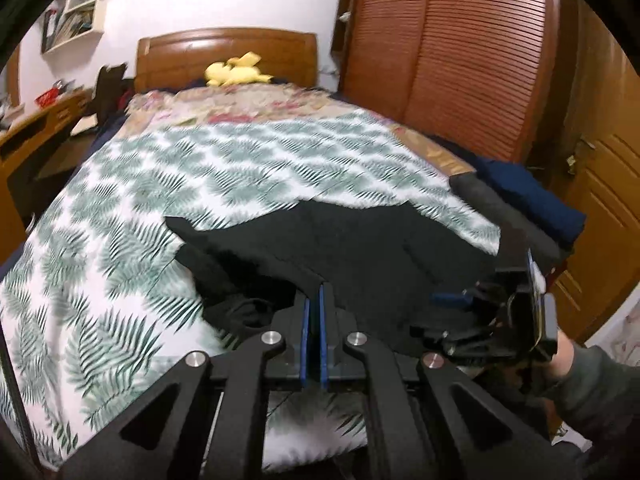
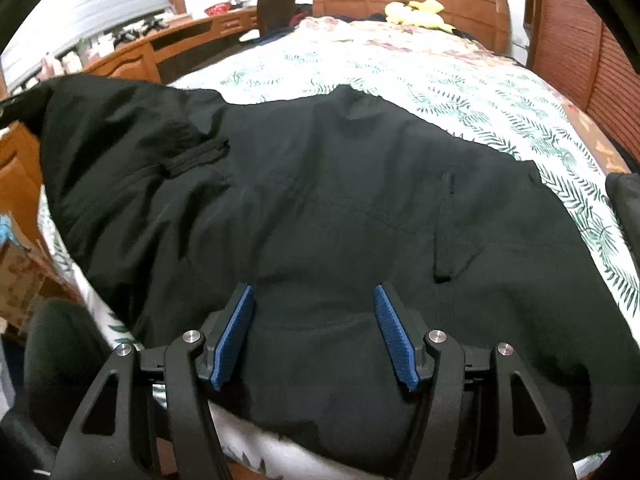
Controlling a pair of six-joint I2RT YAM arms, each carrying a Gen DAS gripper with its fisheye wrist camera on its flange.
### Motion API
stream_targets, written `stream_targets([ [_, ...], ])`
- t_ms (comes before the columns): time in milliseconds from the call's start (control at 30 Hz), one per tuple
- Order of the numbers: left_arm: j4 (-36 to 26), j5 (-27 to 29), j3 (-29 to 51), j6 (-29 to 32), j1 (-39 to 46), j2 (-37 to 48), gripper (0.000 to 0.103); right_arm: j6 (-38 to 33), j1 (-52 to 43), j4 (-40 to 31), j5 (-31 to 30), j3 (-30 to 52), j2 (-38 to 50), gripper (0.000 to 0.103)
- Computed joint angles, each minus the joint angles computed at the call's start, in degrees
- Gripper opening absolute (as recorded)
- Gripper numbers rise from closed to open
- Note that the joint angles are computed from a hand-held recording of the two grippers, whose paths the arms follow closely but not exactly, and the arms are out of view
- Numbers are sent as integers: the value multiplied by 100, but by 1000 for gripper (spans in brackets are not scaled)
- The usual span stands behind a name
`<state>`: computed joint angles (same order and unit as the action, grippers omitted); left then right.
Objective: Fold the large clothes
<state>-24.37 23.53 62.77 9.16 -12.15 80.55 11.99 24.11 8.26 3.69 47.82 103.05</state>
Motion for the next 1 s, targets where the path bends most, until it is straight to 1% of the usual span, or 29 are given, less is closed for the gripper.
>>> stream_targets([
  [167, 45, -187, 495, -238, -805, 264, 0, -11, -379, 170, -265, -659, -765, 63],
  [300, 109, -393, 835, -454, -1569, 608, 0, -139, -677, 73, -183, -1195, -1453, 63],
  [367, 140, -462, 1045, -528, -1918, 838, 0, -179, -875, 27, -254, -1474, -1771, 63],
  [433, 132, -425, 1322, -615, -2215, 1146, 0, -206, -1127, -42, -419, -1733, -2093, 63],
  [533, 105, -310, 1737, -700, -2598, 1619, 0, -229, -1419, -276, -397, -2095, -2668, 63],
  [667, 6, -91, 2241, -901, -2944, 2265, 0, -291, -1821, -761, -395, -2427, -3457, 63],
  [767, 13, -218, 2319, -938, -3083, 2435, 0, -305, -2001, -1178, -306, -2584, -4033, 63],
  [867, 15, -409, 2213, -924, -3156, 2354, 0, -301, -2182, -1514, -330, -2706, -4543, 63],
  [1000, -12, -653, 2058, -909, -3158, 2170, 0, -203, -2141, -1686, -246, -2774, -4813, 63],
])
